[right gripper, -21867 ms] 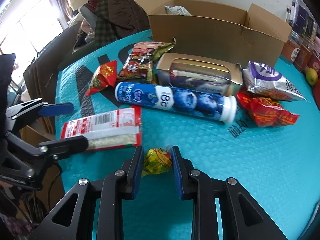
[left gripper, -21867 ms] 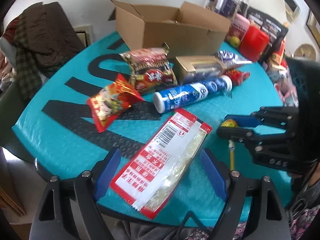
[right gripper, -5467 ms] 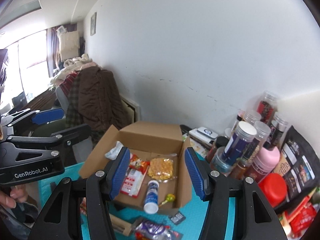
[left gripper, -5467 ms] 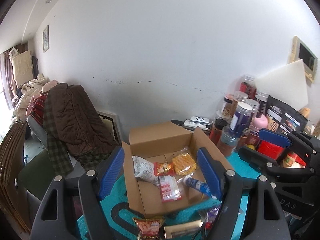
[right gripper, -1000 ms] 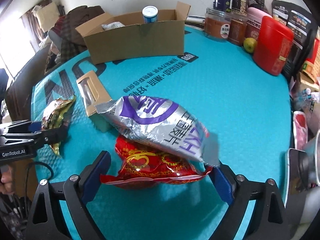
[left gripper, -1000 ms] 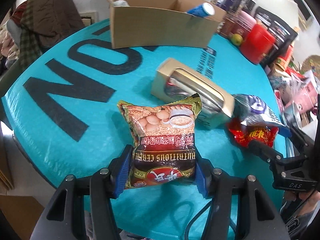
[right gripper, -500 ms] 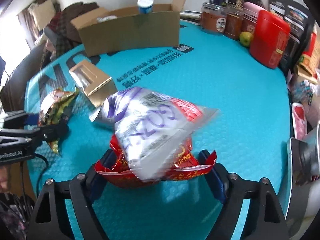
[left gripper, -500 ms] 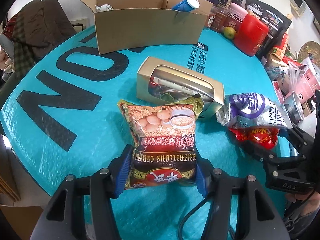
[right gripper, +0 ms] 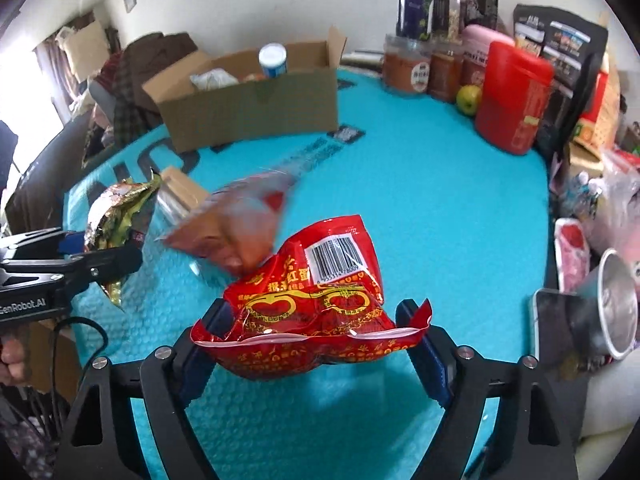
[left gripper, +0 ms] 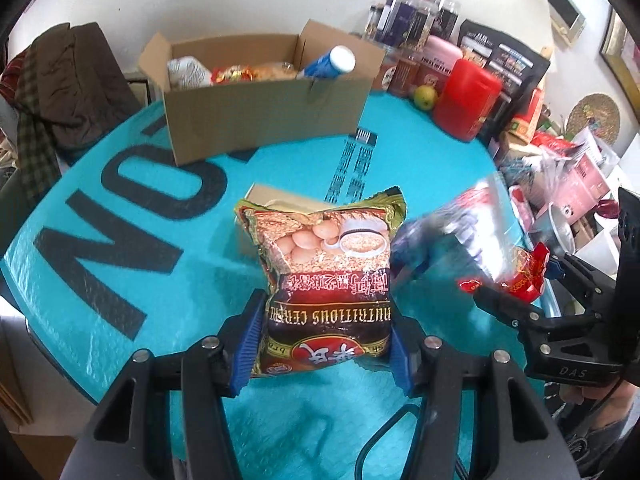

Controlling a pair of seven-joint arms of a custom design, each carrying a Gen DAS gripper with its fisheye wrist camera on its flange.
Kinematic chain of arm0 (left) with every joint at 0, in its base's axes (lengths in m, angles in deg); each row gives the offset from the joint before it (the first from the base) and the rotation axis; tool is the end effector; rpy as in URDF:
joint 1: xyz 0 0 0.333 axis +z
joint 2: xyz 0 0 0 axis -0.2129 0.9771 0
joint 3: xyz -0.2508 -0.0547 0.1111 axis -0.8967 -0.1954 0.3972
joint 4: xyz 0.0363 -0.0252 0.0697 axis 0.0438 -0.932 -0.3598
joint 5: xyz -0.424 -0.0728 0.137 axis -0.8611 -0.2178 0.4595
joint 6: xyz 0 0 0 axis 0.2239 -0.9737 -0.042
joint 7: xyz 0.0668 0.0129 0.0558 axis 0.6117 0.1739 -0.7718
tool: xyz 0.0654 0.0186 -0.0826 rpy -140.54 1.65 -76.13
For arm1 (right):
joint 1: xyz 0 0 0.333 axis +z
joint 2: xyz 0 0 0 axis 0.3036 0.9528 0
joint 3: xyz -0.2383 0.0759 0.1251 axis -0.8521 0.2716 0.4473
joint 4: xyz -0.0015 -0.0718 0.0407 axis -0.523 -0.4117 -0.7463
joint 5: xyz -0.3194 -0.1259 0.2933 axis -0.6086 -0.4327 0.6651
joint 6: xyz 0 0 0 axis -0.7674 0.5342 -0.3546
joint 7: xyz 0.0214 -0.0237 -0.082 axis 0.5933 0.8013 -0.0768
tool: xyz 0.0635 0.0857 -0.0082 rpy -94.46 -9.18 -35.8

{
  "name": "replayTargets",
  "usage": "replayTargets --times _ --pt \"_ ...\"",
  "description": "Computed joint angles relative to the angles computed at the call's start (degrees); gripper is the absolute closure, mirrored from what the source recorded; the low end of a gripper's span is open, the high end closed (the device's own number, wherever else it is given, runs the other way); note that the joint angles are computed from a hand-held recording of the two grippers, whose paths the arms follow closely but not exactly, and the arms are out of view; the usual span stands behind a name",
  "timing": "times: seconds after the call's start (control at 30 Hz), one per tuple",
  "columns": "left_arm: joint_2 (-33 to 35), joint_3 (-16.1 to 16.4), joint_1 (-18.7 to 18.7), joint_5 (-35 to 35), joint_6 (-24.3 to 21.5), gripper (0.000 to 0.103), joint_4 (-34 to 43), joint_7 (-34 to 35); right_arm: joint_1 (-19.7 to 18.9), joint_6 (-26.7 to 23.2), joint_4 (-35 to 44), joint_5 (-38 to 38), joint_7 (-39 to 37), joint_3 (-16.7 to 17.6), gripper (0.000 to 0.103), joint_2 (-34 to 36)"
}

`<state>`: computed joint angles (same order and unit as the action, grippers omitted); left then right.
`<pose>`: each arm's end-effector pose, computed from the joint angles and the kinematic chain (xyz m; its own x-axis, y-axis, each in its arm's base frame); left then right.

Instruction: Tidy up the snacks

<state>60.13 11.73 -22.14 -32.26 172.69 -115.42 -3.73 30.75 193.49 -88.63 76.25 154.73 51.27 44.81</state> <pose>0.5835 -0.2247 0.4847 -0.2140 -0.9554 0.2034 -0.8241 0.0648 -0.5628 0.5554 0.0679 0.4725 0.2309 -0.9693 -0.0846 -0.7778 -0.1317 -0.6146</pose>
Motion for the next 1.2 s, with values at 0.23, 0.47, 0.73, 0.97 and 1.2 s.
replayTargets --times 0.23,0.47,0.73,0.97,1.2 --pt "-0.4 0.13 0.05 -0.49 1.95 0.049 0.79 0.23 1.8 1.23 1.3 3.13 -4.24 -1.25 0.019 -0.27" --pt "-0.79 0.13 0.29 -0.12 3.68 0.049 1.59 -0.25 3.48 2.23 3.78 8.2 -10.32 -2.27 0.018 0.72" --pt "-0.45 0.34 1.1 1.27 6.44 0.049 3.36 -1.38 4.37 2.85 7.95 13.27 -15.85 -1.84 0.018 3.32" --pt "1.54 0.66 1.9 2.94 8.4 0.049 6.62 -1.93 4.1 2.7 13.43 18.44 -21.62 -0.93 0.018 6.91" --pt "5.32 1.18 2.55 5.06 10.0 0.049 12.12 -2.89 2.65 2.24 20.41 22.57 -26.16 0.96 0.018 11.59"
